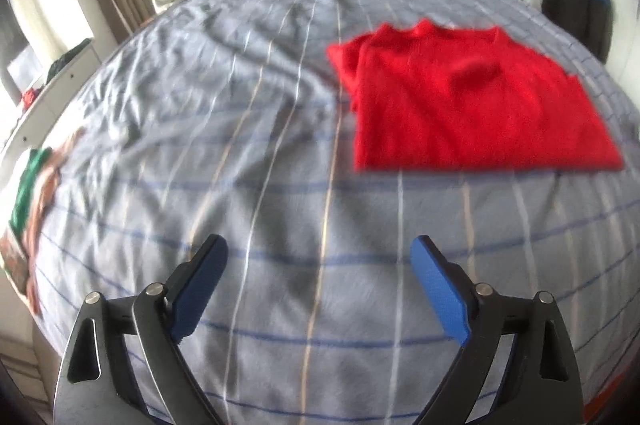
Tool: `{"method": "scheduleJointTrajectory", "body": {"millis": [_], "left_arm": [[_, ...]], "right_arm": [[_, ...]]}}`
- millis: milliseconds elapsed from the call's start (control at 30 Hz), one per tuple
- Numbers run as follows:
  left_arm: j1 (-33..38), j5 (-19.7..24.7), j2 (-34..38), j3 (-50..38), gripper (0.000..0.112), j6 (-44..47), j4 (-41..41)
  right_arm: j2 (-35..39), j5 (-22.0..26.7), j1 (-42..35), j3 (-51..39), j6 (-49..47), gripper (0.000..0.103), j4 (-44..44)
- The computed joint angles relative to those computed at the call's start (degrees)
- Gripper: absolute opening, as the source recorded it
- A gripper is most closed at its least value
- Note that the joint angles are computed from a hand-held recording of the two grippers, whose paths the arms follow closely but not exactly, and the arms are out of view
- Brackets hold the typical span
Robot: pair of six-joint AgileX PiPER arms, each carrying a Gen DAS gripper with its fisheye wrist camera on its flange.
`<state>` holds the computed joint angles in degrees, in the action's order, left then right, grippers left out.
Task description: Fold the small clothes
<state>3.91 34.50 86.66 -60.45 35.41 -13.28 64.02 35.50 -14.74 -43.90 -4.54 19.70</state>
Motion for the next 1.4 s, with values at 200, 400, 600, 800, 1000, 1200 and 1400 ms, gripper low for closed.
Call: {"method": "scheduleJointTrajectory", "body": {"millis": [200, 400, 600, 800, 1000, 1200, 1400], "left_arm": [[11.2, 3.4, -2.1, 7.7, 0.094, 19.7, -19.0], [15.8, 2.7, -3.7, 12.8, 0.095, 35.3, -29.8], [19.1, 5.3, -1.5, 11.4, 0.097, 39.7, -33.9], [21.0, 7.3, 1.0, 8.8, 0.097, 39.4, -34.9], [23.2, 7.8, 2.6, 7.7, 0.097, 39.2, -35.9], [23.2, 6.2, 2.7, 8.2, 0.097, 40.3, -36.6], [23.4, 7.1, 3.3, 7.2, 0.097, 38.7, -36.0]], "right_arm": [[9.1, 2.5, -16.7, -3.0, -14.2, 0.071, 22.5], [21.5, 2.5, -11.5, -9.4, -15.3, 0.071, 26.7], [23.4, 2.9, 0.8, -17.9, 10.5, 0.010, 1.8], [23.2, 9.0, 14.4, -35.1, 18.9, 0.010, -1.3], [40.7, 16.0, 29.7, -60.2, 28.9, 0.010, -12.4], [51.4, 10.9, 34.5, -63.3, 27.1, 0.026, -4.6], [43.4, 4.5, 31.3, -52.9, 10.4, 0.045, 16.7]]}}
